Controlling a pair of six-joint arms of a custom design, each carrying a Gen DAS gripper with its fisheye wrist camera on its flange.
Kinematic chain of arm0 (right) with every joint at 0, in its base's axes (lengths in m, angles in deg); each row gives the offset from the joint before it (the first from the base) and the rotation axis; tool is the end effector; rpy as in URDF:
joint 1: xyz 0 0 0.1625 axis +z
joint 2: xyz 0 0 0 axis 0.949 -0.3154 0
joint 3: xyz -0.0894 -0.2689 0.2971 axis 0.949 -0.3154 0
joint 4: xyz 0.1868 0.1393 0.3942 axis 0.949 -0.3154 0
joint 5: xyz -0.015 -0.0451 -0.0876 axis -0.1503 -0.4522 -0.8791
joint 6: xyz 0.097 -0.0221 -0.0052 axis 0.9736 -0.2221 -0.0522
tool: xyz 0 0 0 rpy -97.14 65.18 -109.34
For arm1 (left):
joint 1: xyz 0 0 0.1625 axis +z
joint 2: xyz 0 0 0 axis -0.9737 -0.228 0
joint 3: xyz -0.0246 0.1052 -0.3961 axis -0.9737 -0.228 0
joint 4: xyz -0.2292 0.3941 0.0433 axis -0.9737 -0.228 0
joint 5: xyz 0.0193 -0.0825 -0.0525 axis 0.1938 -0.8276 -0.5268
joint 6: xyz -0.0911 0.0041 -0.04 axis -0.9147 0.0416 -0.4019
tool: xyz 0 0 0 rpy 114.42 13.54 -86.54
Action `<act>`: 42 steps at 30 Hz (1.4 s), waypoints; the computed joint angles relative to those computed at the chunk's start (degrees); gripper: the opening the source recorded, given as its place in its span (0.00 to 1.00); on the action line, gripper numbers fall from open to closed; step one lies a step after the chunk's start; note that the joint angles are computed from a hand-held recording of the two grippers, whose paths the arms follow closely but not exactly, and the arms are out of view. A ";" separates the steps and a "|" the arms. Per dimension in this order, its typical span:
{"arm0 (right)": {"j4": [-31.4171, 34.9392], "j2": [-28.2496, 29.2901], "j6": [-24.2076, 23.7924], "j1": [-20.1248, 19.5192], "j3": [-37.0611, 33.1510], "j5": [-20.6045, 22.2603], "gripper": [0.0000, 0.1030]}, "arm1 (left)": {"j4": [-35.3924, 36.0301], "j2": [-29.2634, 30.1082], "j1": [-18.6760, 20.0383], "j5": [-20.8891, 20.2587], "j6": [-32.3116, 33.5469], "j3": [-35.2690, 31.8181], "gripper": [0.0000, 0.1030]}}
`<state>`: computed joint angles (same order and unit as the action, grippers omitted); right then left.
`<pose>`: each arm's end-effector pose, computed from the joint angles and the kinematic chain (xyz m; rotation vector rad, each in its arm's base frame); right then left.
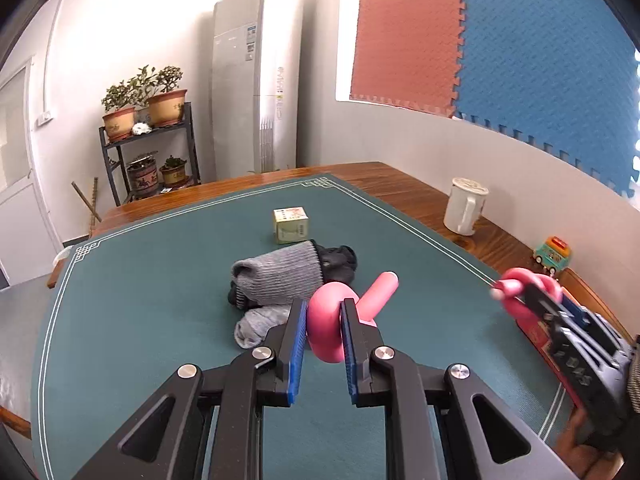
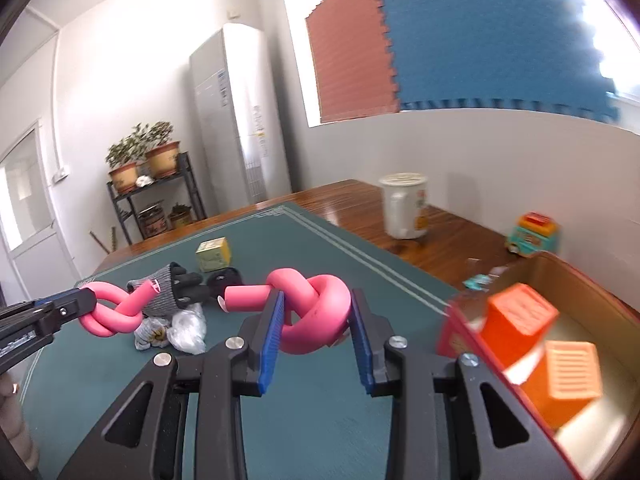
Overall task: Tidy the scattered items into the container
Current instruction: 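Carry both pink foam knots over to the red tin, then open the right tool to drop its knot in the tin while the left tool releases its knot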
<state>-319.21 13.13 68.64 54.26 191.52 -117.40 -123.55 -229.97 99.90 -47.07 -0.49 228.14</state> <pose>0.3438 -0.3423 -0.0207 0.7608 -2.3144 1.3018 -0.0405 -0.2646 0.3234 0.2384 2.0645 -1.2175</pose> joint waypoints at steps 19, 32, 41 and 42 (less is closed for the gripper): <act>-18.16 -13.97 -2.31 -6.99 17.11 -8.96 0.35 | -41.30 22.47 -2.50 -6.39 21.17 6.31 0.18; -20.92 -16.68 -2.81 -12.28 20.47 -7.95 0.35 | -68.38 43.02 -2.06 -10.68 33.89 5.72 0.18; -17.90 -18.02 -0.49 -15.32 21.54 -6.07 0.73 | -79.18 52.15 -1.03 -13.41 39.01 4.29 0.18; -19.23 -17.79 -0.98 -15.29 21.60 -6.29 0.76 | -80.36 53.09 -1.13 -13.71 39.57 4.19 0.18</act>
